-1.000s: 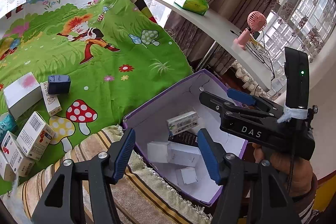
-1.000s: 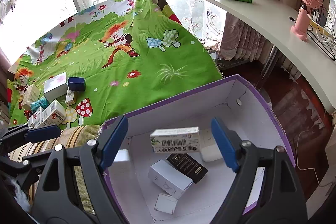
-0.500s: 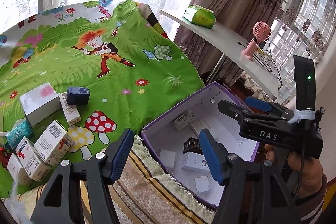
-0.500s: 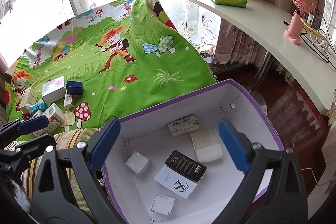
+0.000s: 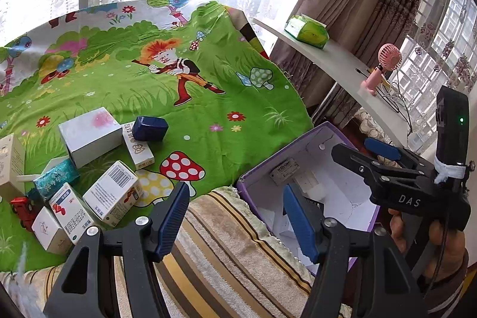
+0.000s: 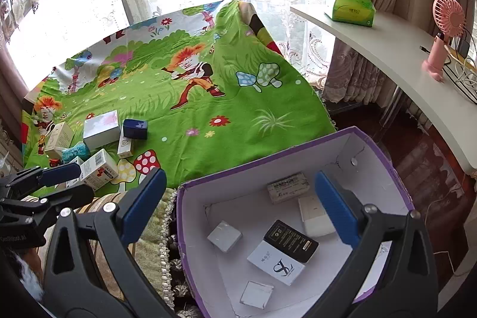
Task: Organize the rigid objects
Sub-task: 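Bring both open tools back over the bed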
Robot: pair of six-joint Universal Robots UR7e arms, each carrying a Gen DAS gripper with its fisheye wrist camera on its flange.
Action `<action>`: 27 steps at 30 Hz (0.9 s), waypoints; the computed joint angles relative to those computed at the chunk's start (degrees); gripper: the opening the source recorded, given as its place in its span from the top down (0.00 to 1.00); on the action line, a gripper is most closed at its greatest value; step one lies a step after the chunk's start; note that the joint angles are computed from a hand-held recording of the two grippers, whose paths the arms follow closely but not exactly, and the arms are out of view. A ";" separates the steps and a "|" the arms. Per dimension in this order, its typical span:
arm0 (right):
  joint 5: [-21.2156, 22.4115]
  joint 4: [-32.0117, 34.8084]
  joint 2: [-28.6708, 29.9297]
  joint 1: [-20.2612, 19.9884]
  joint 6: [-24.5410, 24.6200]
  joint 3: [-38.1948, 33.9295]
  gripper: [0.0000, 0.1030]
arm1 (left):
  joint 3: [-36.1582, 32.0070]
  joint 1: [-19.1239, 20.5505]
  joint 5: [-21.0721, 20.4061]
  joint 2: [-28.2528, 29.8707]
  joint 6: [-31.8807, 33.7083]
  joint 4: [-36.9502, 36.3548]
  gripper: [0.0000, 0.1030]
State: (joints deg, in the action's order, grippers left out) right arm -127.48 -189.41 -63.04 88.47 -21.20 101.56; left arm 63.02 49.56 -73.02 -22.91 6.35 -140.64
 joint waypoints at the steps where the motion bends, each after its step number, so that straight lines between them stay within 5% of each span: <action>1: 0.53 0.92 0.08 0.12 0.01 -0.14 0.02 | 0.02 0.30 0.21 -0.27 -0.32 0.00 0.36; 11: 6.38 9.96 1.35 0.80 4.57 -1.52 0.02 | 1.76 4.05 4.47 -4.19 -4.96 -0.10 0.36; 19: 7.35 12.75 3.40 1.82 4.33 -2.83 0.02 | -1.43 8.18 13.79 -5.17 -11.42 4.19 0.59; 27: 7.77 15.20 4.67 2.18 4.86 -3.84 0.02 | -8.18 11.19 15.75 -2.91 -15.06 10.40 0.62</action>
State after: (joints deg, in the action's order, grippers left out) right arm -119.71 -174.21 -58.36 90.65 -16.34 97.72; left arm 54.84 60.76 -57.27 -25.82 -8.72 -130.23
